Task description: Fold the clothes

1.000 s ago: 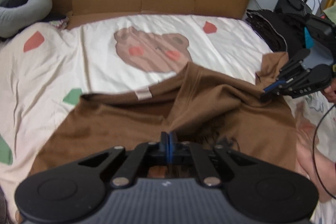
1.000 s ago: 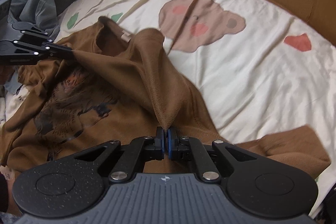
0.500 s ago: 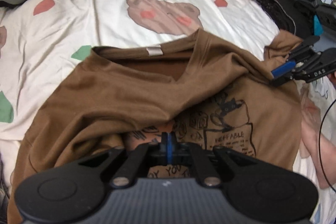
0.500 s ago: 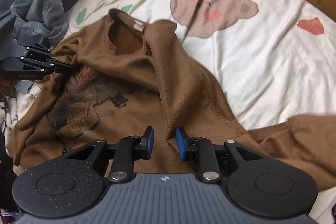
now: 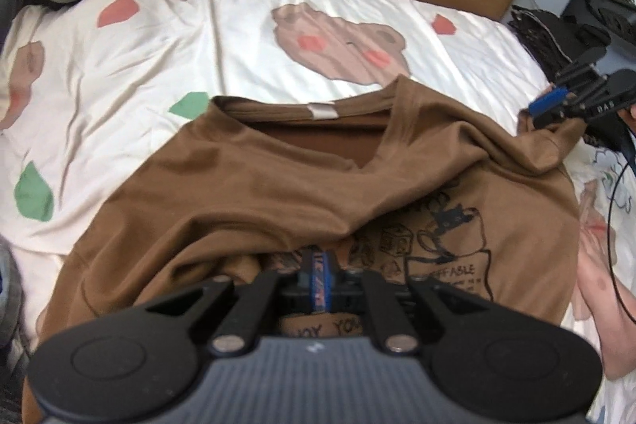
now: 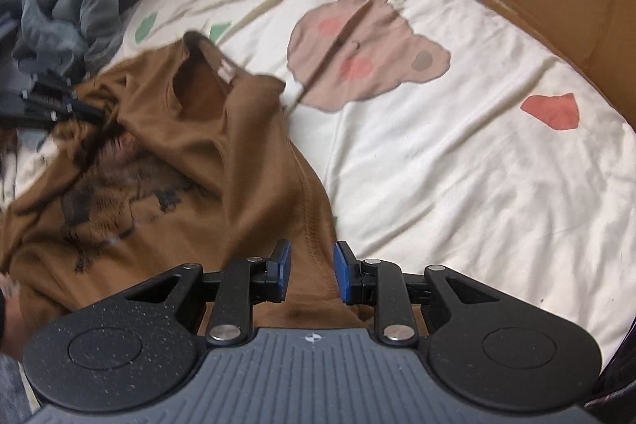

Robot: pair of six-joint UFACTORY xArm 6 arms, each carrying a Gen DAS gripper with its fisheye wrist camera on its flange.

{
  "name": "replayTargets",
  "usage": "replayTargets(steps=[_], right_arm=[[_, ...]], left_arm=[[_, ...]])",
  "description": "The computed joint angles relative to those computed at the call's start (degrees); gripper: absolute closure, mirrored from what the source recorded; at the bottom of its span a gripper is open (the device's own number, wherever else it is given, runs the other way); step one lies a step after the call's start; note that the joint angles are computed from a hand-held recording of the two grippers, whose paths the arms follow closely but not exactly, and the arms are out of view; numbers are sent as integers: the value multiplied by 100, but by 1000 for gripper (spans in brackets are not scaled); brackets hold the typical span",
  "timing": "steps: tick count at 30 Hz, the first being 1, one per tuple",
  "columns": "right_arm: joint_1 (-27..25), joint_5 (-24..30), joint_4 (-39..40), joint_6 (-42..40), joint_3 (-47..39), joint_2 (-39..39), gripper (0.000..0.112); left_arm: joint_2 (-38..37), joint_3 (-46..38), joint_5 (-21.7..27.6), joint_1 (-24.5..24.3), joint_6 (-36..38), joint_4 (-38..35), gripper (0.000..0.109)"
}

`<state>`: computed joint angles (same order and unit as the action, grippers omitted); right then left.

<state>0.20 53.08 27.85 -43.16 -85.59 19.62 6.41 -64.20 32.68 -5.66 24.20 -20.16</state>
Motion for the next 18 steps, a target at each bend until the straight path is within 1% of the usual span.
replayTargets(steps=[3, 8, 13, 17, 18], right_arm=[[-40, 332, -105, -119, -263, 206, 87], [-63, 677, -309, -105, -634, 540, 87], [-92, 1075, -409, -137, -1021, 846, 85], [-88, 1281, -450, -136, -1213, 986, 75], [-90, 1365, -462, -122, -1286, 1036, 75]], left_arm=[[-53, 70, -55, 44, -97, 95, 103], [-118, 175, -67, 88, -254, 222, 103], [-148, 216, -94, 101, -260, 192, 103], [-138, 210, -99, 122, -280, 187, 103], [-134, 206, -96, 126, -282, 186, 103]])
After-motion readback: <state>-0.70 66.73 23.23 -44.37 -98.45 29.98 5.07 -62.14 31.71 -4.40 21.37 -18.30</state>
